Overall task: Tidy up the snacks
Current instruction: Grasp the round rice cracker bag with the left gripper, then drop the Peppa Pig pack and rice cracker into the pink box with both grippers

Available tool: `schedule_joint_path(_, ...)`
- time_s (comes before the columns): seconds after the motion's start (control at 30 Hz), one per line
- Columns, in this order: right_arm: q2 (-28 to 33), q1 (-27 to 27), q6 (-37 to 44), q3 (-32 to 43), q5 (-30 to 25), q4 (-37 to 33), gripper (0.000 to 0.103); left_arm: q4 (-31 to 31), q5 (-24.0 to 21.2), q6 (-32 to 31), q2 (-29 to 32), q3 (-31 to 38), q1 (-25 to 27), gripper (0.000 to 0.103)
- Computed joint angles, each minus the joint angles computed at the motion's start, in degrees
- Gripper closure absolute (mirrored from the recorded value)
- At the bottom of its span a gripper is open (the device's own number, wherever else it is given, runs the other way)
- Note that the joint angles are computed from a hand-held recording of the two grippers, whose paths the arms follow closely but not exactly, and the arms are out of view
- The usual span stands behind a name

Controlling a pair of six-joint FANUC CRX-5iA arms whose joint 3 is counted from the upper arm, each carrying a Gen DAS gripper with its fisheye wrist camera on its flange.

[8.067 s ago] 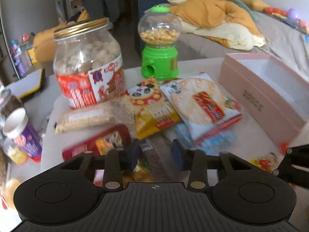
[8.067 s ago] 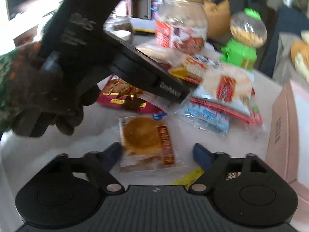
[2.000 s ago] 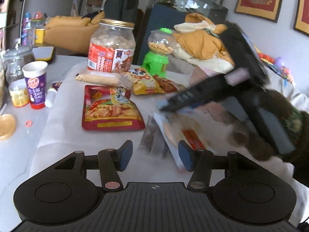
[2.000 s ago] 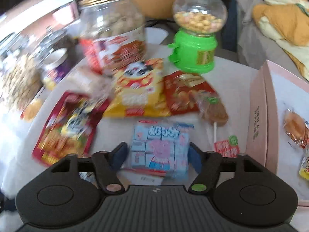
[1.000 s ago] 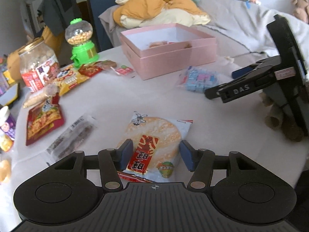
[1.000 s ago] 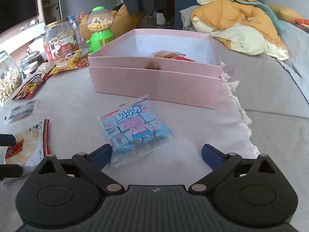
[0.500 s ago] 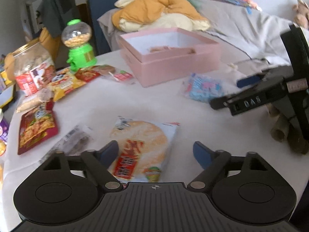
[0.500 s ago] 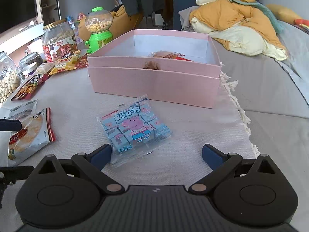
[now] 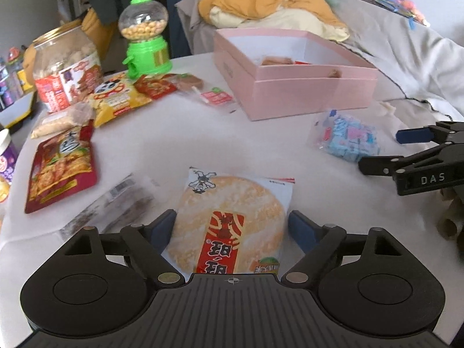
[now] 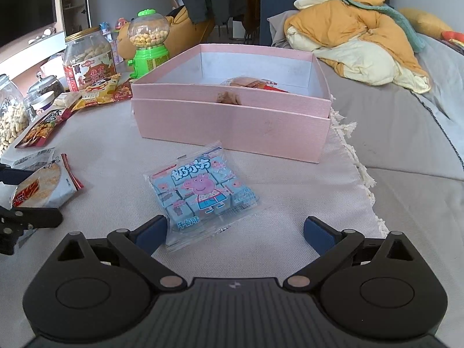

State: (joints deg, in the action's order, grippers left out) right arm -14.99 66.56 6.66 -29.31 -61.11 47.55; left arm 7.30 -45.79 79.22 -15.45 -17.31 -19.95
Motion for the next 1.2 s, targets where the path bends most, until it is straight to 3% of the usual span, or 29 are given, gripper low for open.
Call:
schedule_joint_path(0.13, -0.2, 0.3, -1.1, -0.3, -0.3, 1.4, 0.003, 1.3, 2.7, 0.7, 0.1, -1.1, -0.8, 0.019)
schedule_joint_path(0.33, 3.9, -2.7, 6.4, 4.5, 1.4, -0.9, 0.003, -1.5, 3.0, 2.9, 0.6, -0.3, -2.4, 0.02)
schedule_joint_path(0.43, 6.1, -5.3, 10.2, 9.7, 3.3, -7.9, 0.003, 0.1, 3.6, 0.8, -0.3, -1.6, -1.8, 0.019)
schedule_joint_path(0.5, 5.0, -7.5, 14.9, 11.9, 9.0, -16.8, 0.003, 1.6, 4.2, -1.2, -0.9, -2.7, -1.2, 0.019)
schedule_joint_path(0.57, 4.9, -8.2, 15.9, 13.0, 11.0, -19.7, 0.004, 2.8, 4.8, -2.8, -1.4, -3.6, -0.8, 0.019)
schedule_joint_path(0.7, 9.3, -6.0, 12.3, 13.9, 3.8, -9.8, 0.004, 4.3, 5.5, -4.5, -1.9, -4.5, -0.3, 0.019)
schedule_joint_path(0.8, 11.2, -6.6, 15.7, 15.5, 1.7, -12.2, 0.004, 4.4, 5.9, -4.7, -2.1, -4.9, -0.3, 0.019)
schedule_joint_path(0.83, 10.7, -6.5, 14.6, 14.7, 2.5, -11.2, 0.005, 4.3, 6.1, -4.7, -2.2, -5.0, -0.3, 0.019)
schedule_joint_path(0.9, 9.7, -6.2, 14.4, 13.7, 3.1, -11.1, 0.018, 3.3, 5.9, -4.0, -2.2, -4.8, -0.7, 0.019)
schedule_joint_path(0.97, 8.4, -5.3, 14.5, 12.4, 3.5, -10.2, 0.043, 2.3, 5.3, -2.8, -2.3, -4.3, -1.1, 0.019)
schedule_joint_path(1.2, 3.2, -3.3, 14.7, 9.7, 2.1, -12.3, 0.044, 0.6, 3.9, 0.0, -2.1, -3.1, -1.4, 0.021)
